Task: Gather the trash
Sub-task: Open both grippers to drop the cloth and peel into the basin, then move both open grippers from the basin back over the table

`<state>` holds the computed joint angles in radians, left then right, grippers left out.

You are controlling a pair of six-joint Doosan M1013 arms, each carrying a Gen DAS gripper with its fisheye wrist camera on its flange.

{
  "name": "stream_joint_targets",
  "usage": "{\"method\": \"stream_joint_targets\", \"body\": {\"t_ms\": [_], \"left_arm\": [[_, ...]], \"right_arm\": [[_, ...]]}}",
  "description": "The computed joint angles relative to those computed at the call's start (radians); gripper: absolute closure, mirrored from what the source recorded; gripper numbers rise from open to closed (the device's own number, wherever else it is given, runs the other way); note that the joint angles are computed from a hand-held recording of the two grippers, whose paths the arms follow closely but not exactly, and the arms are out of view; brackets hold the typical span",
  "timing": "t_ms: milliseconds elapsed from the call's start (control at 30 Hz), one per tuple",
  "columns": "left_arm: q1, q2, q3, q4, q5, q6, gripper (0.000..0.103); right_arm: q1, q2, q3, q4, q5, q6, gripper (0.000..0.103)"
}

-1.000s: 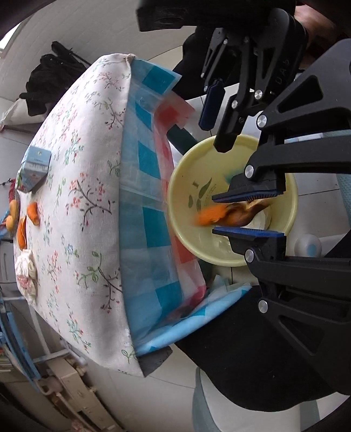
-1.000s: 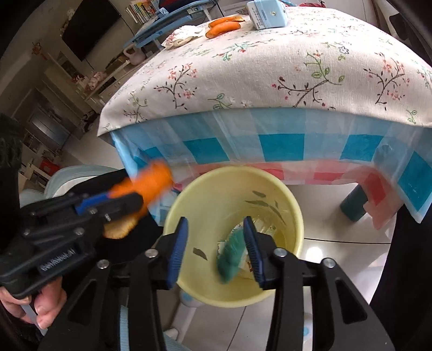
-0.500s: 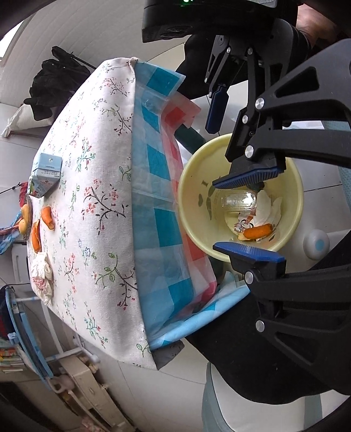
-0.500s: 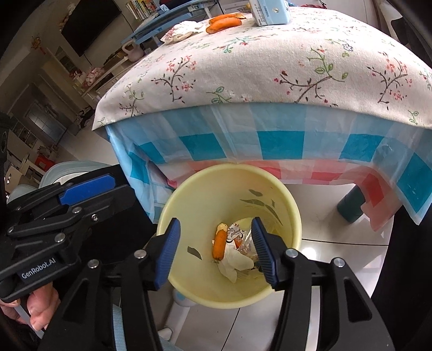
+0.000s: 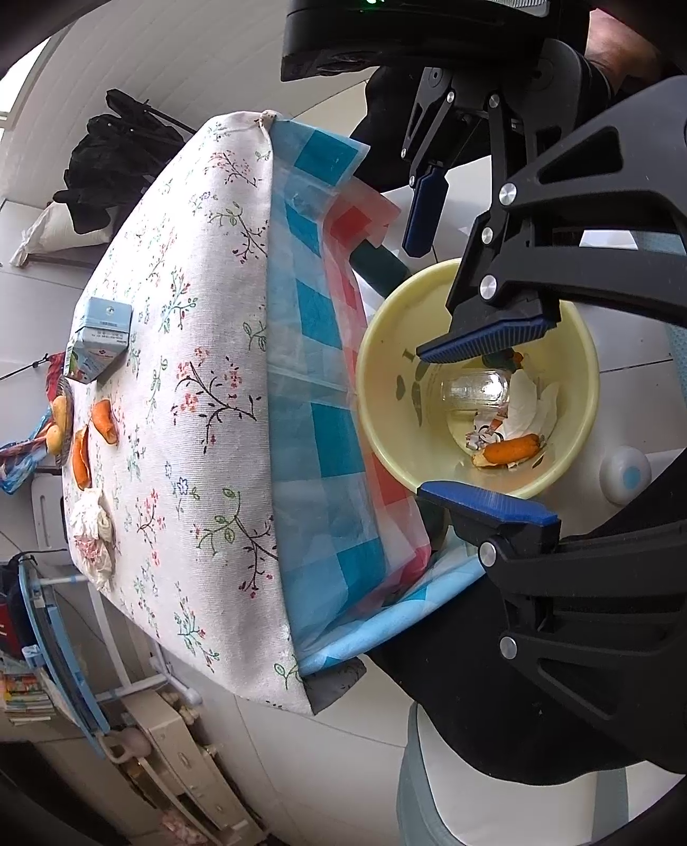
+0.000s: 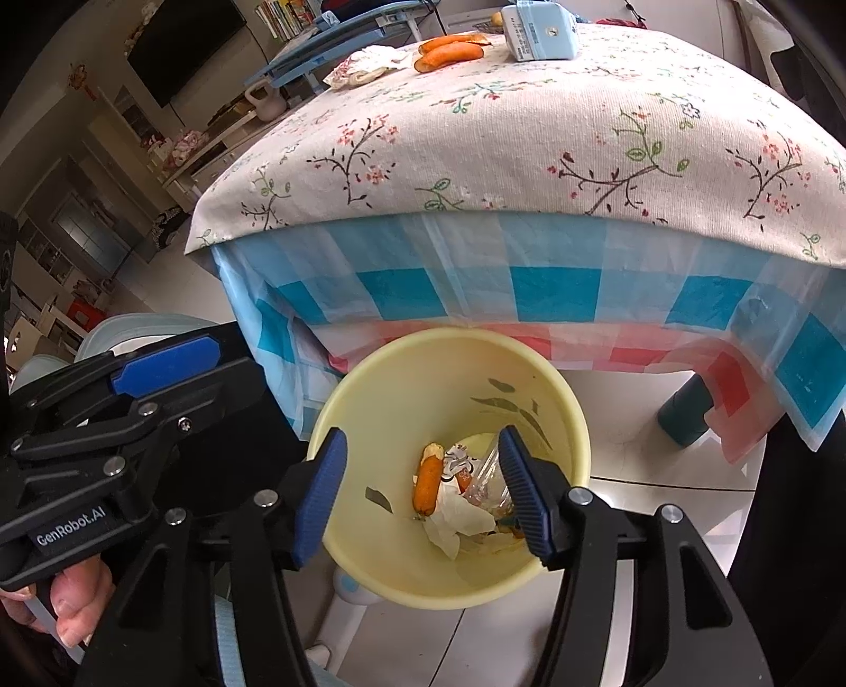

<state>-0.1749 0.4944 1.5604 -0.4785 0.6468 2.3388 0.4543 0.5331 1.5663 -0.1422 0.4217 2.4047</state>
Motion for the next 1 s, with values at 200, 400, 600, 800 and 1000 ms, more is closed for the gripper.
{"method": "stream_joint_targets", "body": {"t_ms": [200, 400, 600, 800, 1000], "left_arm": [[-0.003, -0.004, 0.006, -0.006, -0.013, 0.014, 0.057], [0.017, -0.024, 0.013, -0.142, -0.035, 0.099, 0.057], [0.029, -0.035, -0.005, -0.24, -0.088, 0.171, 0.053], [0.026, 0.013, -0.1, -0.179, -0.099, 0.061, 0.051], [0.018, 0.062, -0.19, -0.122, -0.097, -0.02, 0.049]], "right_arm": [[0.004, -0.001, -0.001, -0.041, 0.003, 0.032, 0.043], [0.014, -0.019, 0.012, -0.168, -0.026, 0.142, 0.043], [0.027, -0.037, 0.02, -0.393, -0.066, 0.328, 0.043], [0.027, -0.06, 0.031, -0.635, -0.085, 0.553, 0.041], [-0.001, -0.065, 0.008, -0.752, -0.061, 0.676, 0.032]]}}
